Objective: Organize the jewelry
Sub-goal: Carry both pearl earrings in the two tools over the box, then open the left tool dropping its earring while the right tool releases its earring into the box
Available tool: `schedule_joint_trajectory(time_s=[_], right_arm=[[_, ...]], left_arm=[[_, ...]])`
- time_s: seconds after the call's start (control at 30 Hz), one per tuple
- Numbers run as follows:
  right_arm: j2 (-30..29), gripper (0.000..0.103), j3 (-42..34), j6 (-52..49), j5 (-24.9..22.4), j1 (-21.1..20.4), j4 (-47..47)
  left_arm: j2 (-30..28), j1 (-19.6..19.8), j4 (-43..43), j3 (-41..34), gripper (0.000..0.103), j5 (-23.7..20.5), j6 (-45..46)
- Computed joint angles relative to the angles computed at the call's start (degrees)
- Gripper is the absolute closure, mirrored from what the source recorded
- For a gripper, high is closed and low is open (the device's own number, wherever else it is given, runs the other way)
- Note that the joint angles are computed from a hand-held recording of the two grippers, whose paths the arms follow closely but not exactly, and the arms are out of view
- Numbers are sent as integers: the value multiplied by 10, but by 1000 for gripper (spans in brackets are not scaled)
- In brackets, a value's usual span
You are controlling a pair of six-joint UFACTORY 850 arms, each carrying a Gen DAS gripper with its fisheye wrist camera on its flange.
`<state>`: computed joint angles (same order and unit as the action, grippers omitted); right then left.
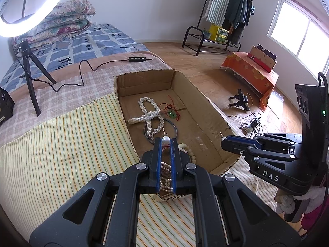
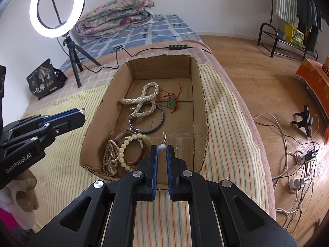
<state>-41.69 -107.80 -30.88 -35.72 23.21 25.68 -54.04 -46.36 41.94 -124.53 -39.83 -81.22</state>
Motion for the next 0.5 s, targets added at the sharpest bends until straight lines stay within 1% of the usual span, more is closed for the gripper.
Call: schedule_joint_trajectory(time_s=[0.23, 0.37, 0.5], right_arm=[[0, 96, 2, -8, -5, 1, 3], [2, 96, 6, -14, -4, 2, 8], [5, 96, 12, -28, 1, 3, 14]], left_arm=[[-5, 4, -5, -6, 97, 7, 3], [-11, 6, -3, -14, 97, 5, 0], [-18, 5, 8, -23, 97, -7, -8]])
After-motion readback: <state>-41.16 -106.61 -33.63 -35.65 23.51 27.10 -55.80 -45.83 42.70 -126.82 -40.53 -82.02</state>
